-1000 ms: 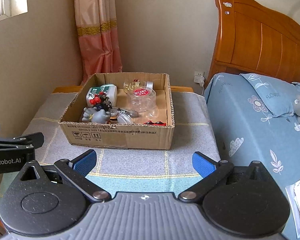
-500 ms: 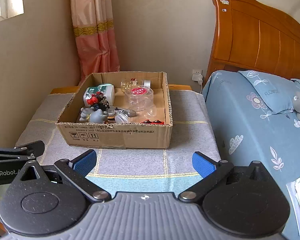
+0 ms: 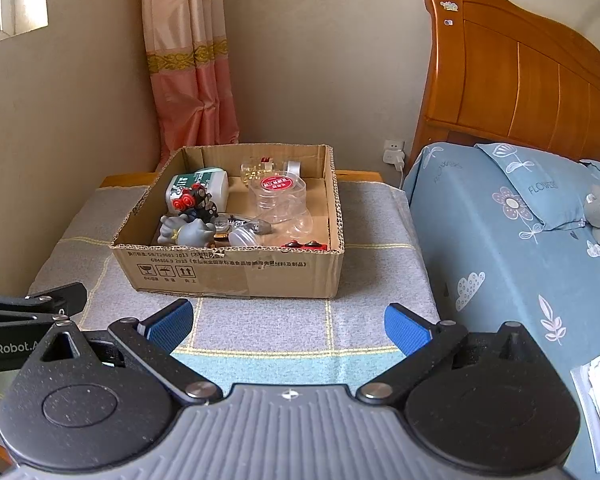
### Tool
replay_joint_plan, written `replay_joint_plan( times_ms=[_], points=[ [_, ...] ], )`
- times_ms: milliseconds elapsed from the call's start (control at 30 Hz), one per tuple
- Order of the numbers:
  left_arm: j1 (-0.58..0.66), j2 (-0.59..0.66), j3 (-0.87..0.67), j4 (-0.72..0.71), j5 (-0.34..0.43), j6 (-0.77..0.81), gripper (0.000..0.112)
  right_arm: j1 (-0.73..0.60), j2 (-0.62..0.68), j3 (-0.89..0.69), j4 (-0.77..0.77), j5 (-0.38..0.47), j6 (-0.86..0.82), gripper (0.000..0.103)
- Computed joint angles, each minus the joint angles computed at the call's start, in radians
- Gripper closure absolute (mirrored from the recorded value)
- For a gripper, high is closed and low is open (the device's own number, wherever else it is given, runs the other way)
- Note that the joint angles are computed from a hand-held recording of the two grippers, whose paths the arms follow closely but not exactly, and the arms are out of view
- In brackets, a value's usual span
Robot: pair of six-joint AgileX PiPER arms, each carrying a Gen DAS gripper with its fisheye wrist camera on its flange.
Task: Organize rigid objects
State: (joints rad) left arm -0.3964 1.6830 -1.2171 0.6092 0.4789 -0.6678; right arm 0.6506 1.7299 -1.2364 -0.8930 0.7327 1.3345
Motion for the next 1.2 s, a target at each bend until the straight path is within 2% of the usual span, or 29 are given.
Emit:
replay_joint_plan(
  times_ms=[1200],
  points=[
    [-0.007, -0.014, 0.013, 0.003, 0.005, -0.003, 0.01, 0.003, -0.002, -0.009, -0.001, 0.014, -0.003, 0.0]
  ],
)
